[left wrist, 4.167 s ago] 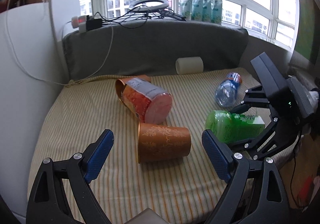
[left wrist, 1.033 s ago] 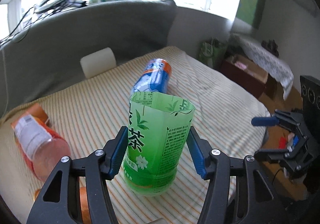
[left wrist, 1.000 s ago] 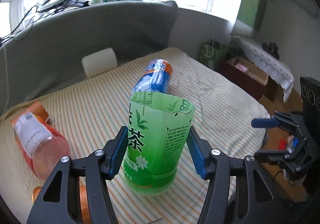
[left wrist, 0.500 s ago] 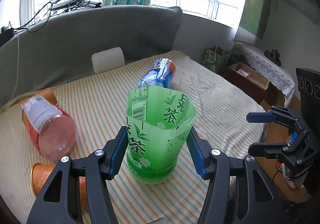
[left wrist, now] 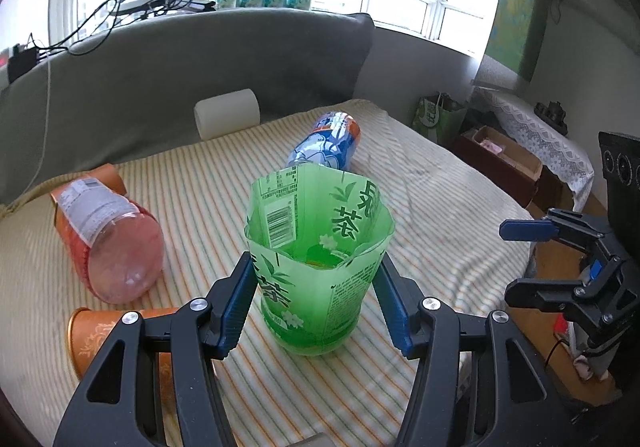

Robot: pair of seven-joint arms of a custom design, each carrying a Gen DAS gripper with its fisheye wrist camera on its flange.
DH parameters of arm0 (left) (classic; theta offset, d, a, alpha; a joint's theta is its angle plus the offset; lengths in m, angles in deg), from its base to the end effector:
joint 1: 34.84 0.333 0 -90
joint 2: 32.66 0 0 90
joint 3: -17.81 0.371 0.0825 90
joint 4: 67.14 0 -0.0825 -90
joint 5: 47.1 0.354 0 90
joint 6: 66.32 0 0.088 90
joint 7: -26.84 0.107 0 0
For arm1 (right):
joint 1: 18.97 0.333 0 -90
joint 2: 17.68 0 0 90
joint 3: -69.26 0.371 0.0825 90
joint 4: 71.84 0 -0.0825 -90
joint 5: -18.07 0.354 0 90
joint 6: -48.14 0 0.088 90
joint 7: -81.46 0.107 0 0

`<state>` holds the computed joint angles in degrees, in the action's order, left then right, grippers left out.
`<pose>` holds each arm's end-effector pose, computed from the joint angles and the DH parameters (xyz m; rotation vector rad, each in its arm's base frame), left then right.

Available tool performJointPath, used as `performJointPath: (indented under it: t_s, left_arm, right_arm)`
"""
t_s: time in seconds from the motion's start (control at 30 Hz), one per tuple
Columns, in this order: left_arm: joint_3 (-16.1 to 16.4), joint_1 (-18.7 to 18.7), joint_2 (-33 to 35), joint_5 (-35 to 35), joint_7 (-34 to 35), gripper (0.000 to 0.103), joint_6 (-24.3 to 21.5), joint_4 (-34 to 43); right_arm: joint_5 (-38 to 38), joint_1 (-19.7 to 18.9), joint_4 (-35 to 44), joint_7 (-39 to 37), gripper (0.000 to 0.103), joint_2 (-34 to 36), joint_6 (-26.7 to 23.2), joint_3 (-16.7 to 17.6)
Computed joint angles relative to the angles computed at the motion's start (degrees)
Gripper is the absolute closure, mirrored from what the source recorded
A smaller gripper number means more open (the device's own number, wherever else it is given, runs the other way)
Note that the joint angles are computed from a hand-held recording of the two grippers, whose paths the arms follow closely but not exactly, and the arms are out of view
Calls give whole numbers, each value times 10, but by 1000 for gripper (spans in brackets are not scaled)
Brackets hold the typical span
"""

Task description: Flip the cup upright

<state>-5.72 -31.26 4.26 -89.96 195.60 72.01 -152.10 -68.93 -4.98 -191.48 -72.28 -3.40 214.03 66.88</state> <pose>0.7226 -0.1846 0.4158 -0.6560 2.7340 -1.2681 0.5520 0.1753 0.4009 -1.3368 2.0328 -0.7059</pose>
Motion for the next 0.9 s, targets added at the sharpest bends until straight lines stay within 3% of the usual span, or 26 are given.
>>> performJointPath:
  t_s: [0.27,0.47,0.57,0.9]
  left_arm:
    - [-4,-1,-4,-3,9,45,13,-6]
    - [-6,1,-12,-9,21,36,28,-21]
    - [-8,6,-17,-18,28,26,33,-29]
    - [-7,17,-38,-51,49,25,51,-57]
  right_arm:
    - [-2,0,0,3,17,-1,-2,1]
    - [-8,0,1,10,17,-3,-3,1]
    - [-12,0,5,11,17,-3,-4,2]
    - [-23,0,25,9,17,6,-7,4]
